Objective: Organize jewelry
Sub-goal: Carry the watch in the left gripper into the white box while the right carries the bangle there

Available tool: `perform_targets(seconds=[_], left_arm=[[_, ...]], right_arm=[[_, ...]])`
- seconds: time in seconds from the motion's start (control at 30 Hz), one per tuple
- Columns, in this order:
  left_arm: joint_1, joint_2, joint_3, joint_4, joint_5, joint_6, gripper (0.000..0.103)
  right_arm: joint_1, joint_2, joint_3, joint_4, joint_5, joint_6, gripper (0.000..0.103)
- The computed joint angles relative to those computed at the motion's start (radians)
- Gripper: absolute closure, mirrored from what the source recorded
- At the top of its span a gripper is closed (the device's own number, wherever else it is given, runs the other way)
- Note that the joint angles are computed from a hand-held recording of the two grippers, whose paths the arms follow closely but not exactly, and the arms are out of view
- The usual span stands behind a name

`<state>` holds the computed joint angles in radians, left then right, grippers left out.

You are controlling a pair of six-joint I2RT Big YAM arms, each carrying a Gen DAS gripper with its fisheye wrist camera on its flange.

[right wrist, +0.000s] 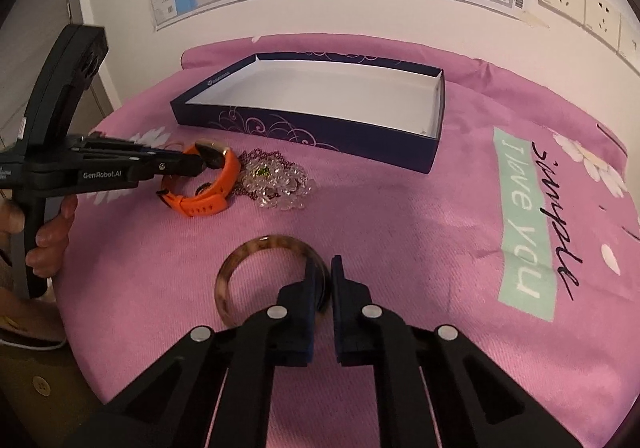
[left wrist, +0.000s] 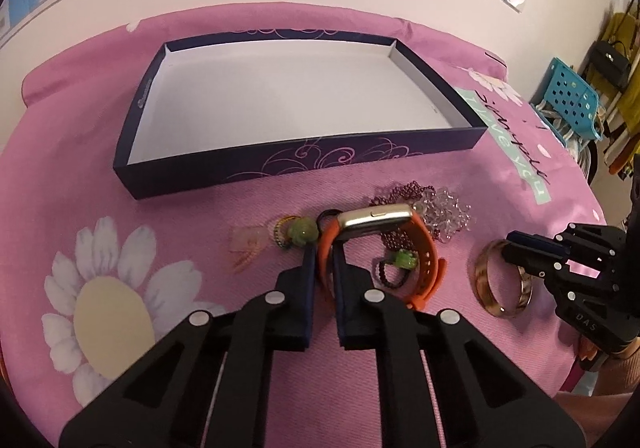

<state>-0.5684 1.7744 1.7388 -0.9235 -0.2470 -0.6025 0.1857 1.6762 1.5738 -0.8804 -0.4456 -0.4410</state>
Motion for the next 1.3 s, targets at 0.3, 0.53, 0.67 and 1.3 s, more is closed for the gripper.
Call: perform_targets(seconds=[0.3, 0.53, 0.67, 1.3], left_arm=[[0.022, -0.063, -0.064, 0.068, 0.058, -0.027, 0.095], [0.054, -0.099, -0.083, 0.101, 0.078, -0.044, 0.095], [0.076, -0.095, -0.052, 0.094, 0.076, -0.033, 0.095], [0.214, 0.136, 0.319, -0.064, 0.072, 0.019, 0.094]], right_arm=[[-0.021, 0.023, 0.058, -0.012, -0.089, 0.057, 0.097], [-0.008, 0.056, 0.139, -0.002, -0.105, 0.067, 0.097], [0.003, 0.09, 0.206, 0.012, -0.098, 0.061, 0.097], [0.088, 0.552, 0.982, -0.269, 0.029, 0.068, 0.097]])
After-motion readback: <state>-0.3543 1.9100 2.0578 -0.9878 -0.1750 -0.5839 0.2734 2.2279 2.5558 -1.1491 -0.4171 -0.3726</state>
